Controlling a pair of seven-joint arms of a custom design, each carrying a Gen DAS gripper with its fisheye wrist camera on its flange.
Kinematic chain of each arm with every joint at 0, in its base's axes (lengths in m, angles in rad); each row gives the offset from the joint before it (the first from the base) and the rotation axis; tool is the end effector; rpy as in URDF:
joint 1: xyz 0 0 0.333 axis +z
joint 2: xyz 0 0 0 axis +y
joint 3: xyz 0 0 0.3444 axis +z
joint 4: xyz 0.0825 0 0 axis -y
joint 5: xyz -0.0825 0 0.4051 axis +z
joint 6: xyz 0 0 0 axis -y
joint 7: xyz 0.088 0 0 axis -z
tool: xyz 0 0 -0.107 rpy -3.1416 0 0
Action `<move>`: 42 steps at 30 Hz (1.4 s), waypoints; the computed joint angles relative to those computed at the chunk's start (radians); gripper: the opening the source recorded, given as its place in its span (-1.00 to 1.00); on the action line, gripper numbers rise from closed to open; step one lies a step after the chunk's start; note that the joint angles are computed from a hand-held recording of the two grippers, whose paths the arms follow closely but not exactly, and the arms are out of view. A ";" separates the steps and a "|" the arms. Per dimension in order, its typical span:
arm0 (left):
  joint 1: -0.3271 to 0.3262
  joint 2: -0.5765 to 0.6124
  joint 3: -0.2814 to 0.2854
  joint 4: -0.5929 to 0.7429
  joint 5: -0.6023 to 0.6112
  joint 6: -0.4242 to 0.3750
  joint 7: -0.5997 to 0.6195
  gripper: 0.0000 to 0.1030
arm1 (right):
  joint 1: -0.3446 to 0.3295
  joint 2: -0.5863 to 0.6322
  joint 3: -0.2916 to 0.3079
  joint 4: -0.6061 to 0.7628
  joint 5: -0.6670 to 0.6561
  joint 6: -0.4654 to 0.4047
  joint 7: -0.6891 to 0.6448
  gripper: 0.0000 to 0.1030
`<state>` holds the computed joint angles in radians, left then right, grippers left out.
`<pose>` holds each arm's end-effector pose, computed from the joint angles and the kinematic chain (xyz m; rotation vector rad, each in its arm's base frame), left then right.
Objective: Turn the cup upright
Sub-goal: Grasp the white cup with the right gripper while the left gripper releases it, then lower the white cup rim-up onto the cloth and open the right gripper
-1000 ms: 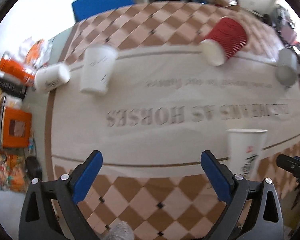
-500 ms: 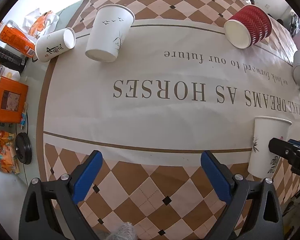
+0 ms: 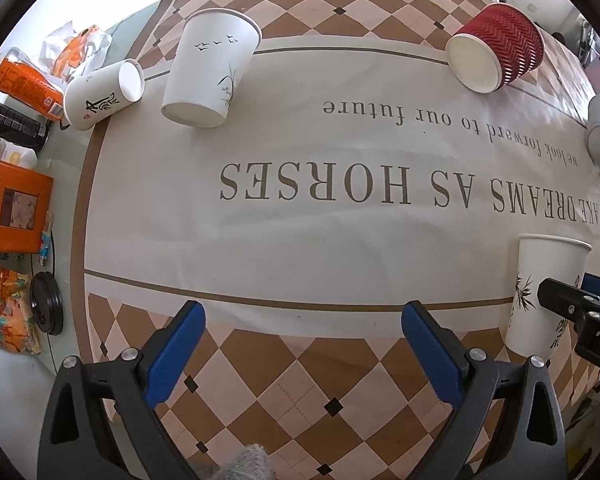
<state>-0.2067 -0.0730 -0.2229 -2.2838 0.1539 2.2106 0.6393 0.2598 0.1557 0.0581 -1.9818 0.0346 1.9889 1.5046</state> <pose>0.4743 -0.2125 0.3992 -2.5116 1.6464 0.0261 0.5621 0.1862 0.3939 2.5087 -1.7221 -0.1863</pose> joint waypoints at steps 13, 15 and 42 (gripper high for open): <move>0.020 0.000 0.019 -0.022 -0.057 0.074 0.029 0.95 | 0.008 0.015 0.008 0.017 0.055 0.099 0.059 0.15; 0.028 -0.003 0.022 -0.033 -0.053 0.102 0.024 0.98 | 0.014 -0.006 0.010 -0.011 0.050 0.178 0.075 0.14; 0.017 -0.017 -0.002 -0.109 0.064 0.186 -0.002 1.00 | 0.049 -0.138 -0.008 -0.382 -0.544 0.900 0.501 0.34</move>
